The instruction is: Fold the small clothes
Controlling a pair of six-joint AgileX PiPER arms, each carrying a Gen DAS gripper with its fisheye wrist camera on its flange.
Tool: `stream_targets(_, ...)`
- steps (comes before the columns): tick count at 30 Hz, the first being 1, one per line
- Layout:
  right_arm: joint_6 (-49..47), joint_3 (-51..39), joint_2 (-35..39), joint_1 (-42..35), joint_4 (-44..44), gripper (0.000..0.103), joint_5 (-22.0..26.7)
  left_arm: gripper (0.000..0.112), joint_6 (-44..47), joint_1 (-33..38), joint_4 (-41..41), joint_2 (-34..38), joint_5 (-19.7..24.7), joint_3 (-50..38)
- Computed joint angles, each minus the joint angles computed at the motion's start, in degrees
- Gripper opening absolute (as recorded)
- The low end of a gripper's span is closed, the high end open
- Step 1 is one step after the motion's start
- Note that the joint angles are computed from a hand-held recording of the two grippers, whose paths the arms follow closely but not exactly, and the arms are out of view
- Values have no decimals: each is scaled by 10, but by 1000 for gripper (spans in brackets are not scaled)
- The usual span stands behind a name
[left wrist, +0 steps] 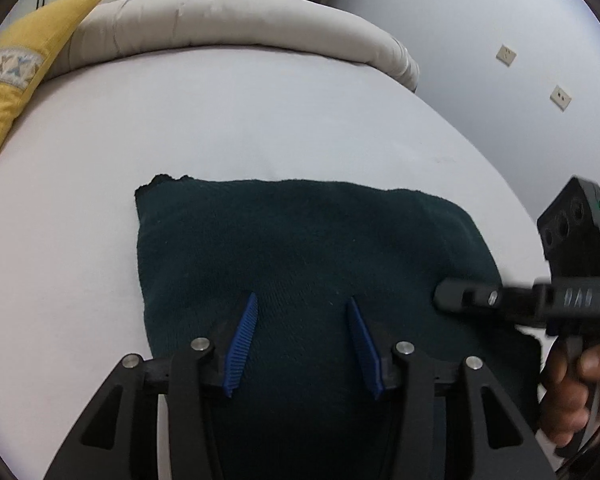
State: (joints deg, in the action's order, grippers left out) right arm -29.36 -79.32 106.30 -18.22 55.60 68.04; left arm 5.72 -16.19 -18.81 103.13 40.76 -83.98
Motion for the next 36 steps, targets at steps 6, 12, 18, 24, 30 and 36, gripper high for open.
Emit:
stream_targets(6, -14, -4, 16, -24, 25, 0, -9, 53, -10, 0, -1, 32, 13, -30)
stream_targets(12, -15, 29, 9, -40, 81, 0, -75, 54, 39, 12, -48, 27, -4, -7)
stream_targets(18, -1, 93, -57, -85, 56, 7, -126, 53, 95, 48, -150, -8, -9, 38)
stream_targets(24, -70, 192, -182, -125, 103, 11, -42, 46, 37, 49, -114, -165, -41, 161)
stream_targets(30, -146, 296, -241, -72, 64, 35, -33, 49, -76, -33, 46, -212, -99, 249)
stream_targets(36, -200, 332, -257, -157, 60, 26, -1, 50, -122, -58, 130, -211, -80, 236)
